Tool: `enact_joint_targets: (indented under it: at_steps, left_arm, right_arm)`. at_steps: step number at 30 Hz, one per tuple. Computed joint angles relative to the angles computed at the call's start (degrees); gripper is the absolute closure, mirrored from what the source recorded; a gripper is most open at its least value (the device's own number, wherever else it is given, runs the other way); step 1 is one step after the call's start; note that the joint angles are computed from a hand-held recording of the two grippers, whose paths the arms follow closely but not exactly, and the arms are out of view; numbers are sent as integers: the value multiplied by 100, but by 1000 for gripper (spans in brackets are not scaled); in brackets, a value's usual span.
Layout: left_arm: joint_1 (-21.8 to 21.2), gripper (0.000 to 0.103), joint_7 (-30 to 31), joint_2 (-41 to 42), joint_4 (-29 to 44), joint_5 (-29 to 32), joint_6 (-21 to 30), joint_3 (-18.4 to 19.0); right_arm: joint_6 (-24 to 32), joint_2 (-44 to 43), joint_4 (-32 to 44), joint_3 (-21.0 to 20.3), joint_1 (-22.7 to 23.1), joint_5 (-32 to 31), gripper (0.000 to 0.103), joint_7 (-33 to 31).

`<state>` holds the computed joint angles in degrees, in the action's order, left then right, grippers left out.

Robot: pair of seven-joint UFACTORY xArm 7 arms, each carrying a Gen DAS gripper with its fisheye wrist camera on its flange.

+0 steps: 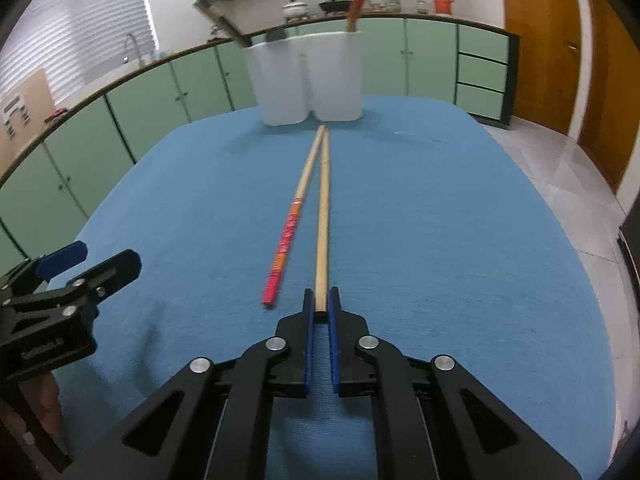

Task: Organize utensils
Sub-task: 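Grasp the plain wooden chopstick with the right tool while the left tool grasps the red-patterned one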

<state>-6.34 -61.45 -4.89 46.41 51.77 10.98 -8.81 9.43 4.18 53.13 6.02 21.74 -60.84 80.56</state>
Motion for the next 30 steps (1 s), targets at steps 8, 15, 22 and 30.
enact_joint_targets:
  at_steps: [8,15,22,30]
  left_arm:
    - [-249,9,69,246,222,-204,-201,-36]
    - [-663,22,510,591,437,-889,-238,41]
    - [-1082,28,554,871,620,-1179,-211,251]
    - [-1364,46,479,1122,876,-1378,12,371]
  right_arm:
    - [-9,-438,-400,7,-358,-442,97,653]
    - [-125,-714,-675,163,-846,-588,97,865]
    - [-268,-770,-760,271,-1080,-562,97,813]
    - [-379,-773,-785,315,-1189,-505,97,781]
